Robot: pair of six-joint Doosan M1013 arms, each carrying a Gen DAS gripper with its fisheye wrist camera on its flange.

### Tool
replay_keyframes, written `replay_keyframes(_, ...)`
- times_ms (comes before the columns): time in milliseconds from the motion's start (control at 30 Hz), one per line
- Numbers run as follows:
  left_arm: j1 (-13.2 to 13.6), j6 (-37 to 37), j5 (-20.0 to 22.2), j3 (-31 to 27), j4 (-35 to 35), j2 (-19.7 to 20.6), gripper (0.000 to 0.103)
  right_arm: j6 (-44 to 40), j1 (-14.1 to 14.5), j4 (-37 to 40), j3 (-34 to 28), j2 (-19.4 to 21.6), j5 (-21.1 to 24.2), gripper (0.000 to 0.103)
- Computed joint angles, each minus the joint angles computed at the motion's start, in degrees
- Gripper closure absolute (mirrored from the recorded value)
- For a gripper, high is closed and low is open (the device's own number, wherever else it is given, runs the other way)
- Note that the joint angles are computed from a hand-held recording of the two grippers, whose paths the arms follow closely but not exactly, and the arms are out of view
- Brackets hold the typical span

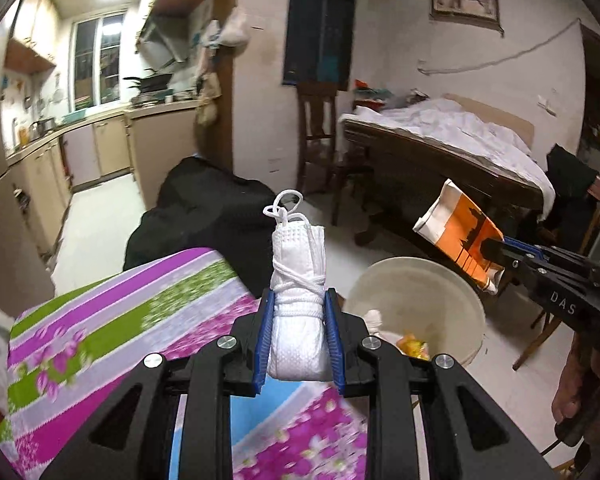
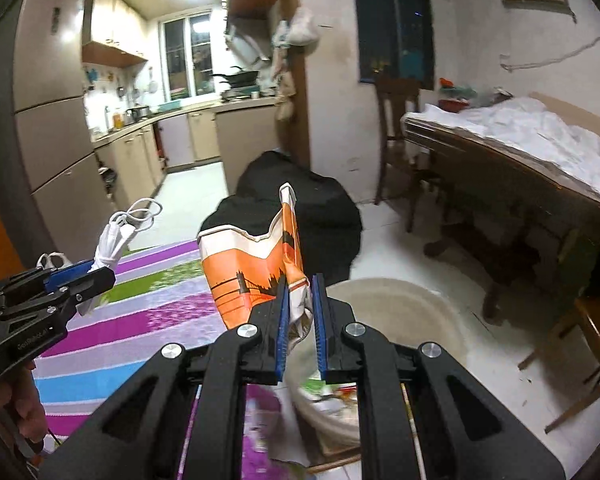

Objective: Collect trash
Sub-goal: 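Carry the cloth roll and orange packet over the white basin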

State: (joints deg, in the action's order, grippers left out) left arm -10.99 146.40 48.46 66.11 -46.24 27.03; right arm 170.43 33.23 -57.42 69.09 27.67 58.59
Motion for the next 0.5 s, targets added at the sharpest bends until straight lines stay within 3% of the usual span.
replay_keyframes(200,-4.7,-3.8,1.8,-3.7,4.5,2.0,0.077,-1.3,-3.0,4.8,3.2,-2.4,0.7,0.093)
replay_keyframes(500,-10.0,-11.5,8.5,-11.7,11.0,8.1,0.077,-4.4,-6.6,12.6,6.6,-3.8,0.4,0.093)
